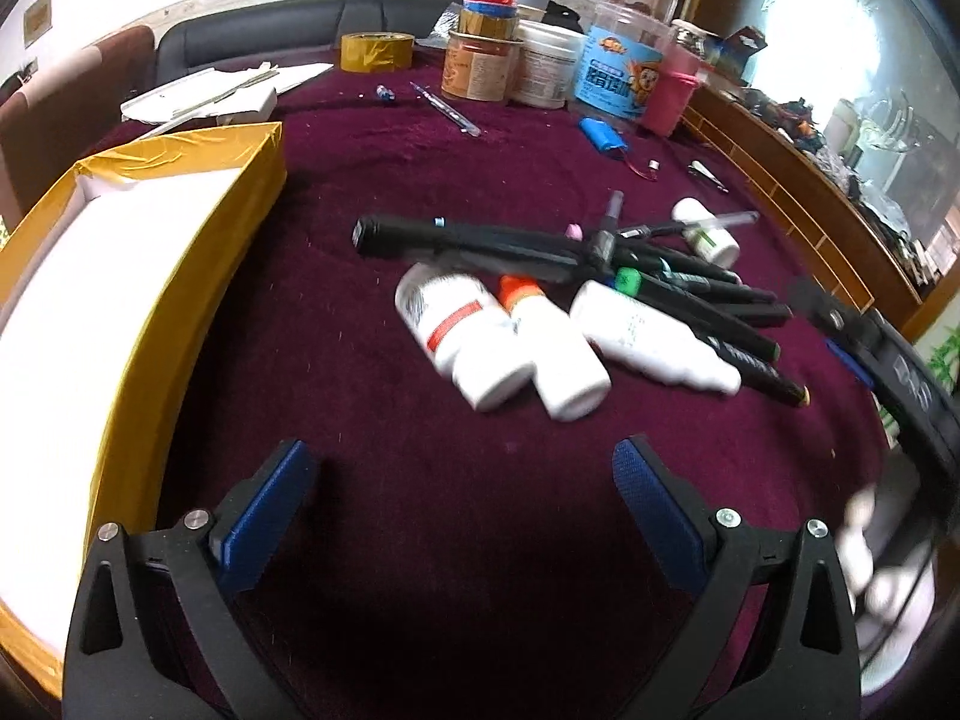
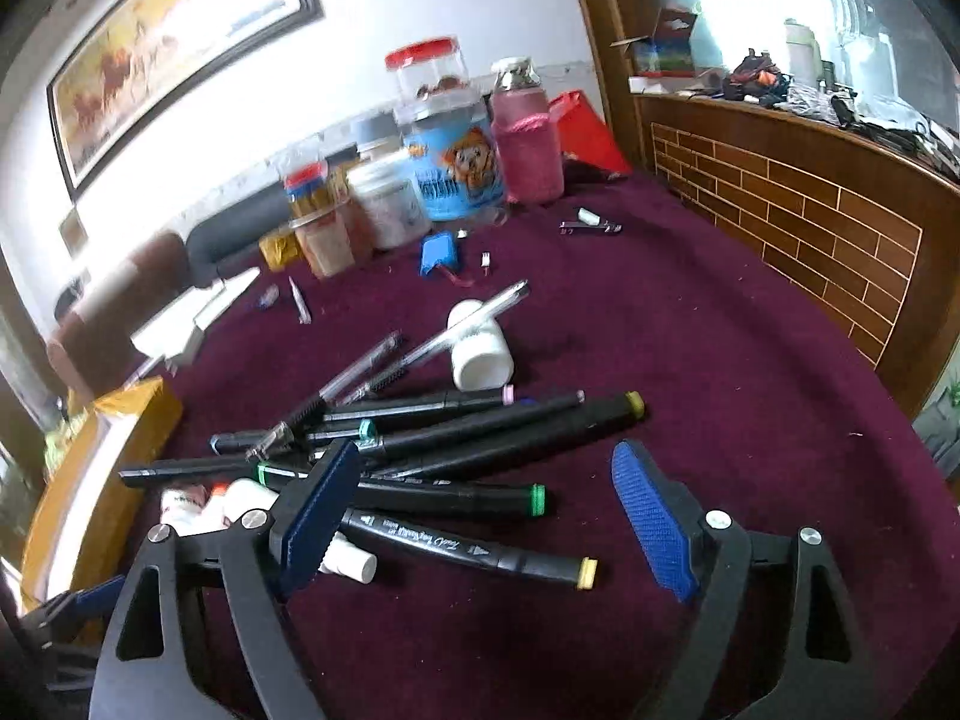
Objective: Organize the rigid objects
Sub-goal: 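Grasp the red-label pill bottle with left tool while right tool reaches for orange-capped bottle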
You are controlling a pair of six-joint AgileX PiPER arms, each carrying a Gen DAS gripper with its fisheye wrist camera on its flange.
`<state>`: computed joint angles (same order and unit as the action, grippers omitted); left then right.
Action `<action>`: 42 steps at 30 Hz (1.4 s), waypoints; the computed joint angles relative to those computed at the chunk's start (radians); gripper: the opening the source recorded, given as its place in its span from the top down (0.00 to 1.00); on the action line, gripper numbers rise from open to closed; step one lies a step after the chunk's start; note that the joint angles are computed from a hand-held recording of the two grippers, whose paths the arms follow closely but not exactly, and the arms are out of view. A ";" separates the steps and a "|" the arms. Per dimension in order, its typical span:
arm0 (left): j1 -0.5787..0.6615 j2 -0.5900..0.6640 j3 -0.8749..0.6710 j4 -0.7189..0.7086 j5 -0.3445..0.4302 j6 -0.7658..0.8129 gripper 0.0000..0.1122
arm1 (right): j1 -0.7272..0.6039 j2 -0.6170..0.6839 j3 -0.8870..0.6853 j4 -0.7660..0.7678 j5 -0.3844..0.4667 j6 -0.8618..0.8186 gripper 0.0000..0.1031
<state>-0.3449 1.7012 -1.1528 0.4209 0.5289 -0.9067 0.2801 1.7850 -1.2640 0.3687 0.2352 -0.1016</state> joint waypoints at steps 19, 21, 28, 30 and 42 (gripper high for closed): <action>0.148 0.124 -0.160 -0.308 -0.011 0.315 0.71 | -0.029 0.046 -0.037 0.176 0.074 -0.184 0.20; 0.141 0.133 -0.178 -0.280 0.008 0.292 0.71 | -0.027 0.047 -0.039 0.168 0.075 -0.179 0.20; 0.116 0.162 -0.194 -0.124 -0.008 0.199 0.71 | -0.029 0.061 -0.054 0.168 0.095 -0.174 0.20; 0.102 0.159 -0.182 -0.059 -0.014 0.168 0.72 | -0.029 0.064 -0.058 0.163 0.100 -0.168 0.20; 0.216 -0.254 0.236 -0.632 -0.235 0.650 0.72 | -0.033 0.082 -0.081 0.111 0.129 -0.101 0.20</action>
